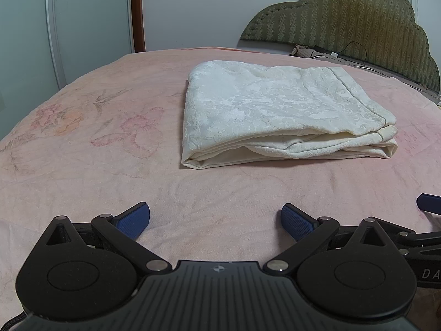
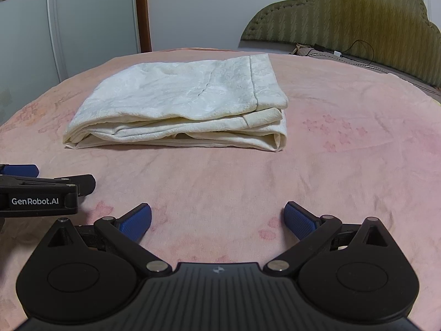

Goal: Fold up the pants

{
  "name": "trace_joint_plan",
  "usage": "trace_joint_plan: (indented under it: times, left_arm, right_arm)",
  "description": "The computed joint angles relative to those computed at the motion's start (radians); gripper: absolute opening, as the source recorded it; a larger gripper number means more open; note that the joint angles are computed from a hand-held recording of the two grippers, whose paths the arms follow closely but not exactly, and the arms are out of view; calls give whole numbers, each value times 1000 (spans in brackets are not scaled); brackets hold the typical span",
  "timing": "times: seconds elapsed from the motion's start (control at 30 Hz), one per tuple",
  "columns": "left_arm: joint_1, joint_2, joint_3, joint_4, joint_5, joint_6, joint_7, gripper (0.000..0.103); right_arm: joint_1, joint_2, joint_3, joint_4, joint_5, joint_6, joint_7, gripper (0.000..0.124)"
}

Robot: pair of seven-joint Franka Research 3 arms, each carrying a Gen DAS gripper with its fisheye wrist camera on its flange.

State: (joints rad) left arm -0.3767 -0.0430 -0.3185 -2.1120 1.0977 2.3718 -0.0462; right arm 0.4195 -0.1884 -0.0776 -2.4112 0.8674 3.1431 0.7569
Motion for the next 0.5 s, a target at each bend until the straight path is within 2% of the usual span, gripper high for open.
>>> trace_joint_plan:
  times: [0.5]
  left_arm:
    - [0, 0, 0, 0, 0, 0, 0, 103]
  right_arm:
    - [2, 0, -1, 3, 18, -2, -14, 103]
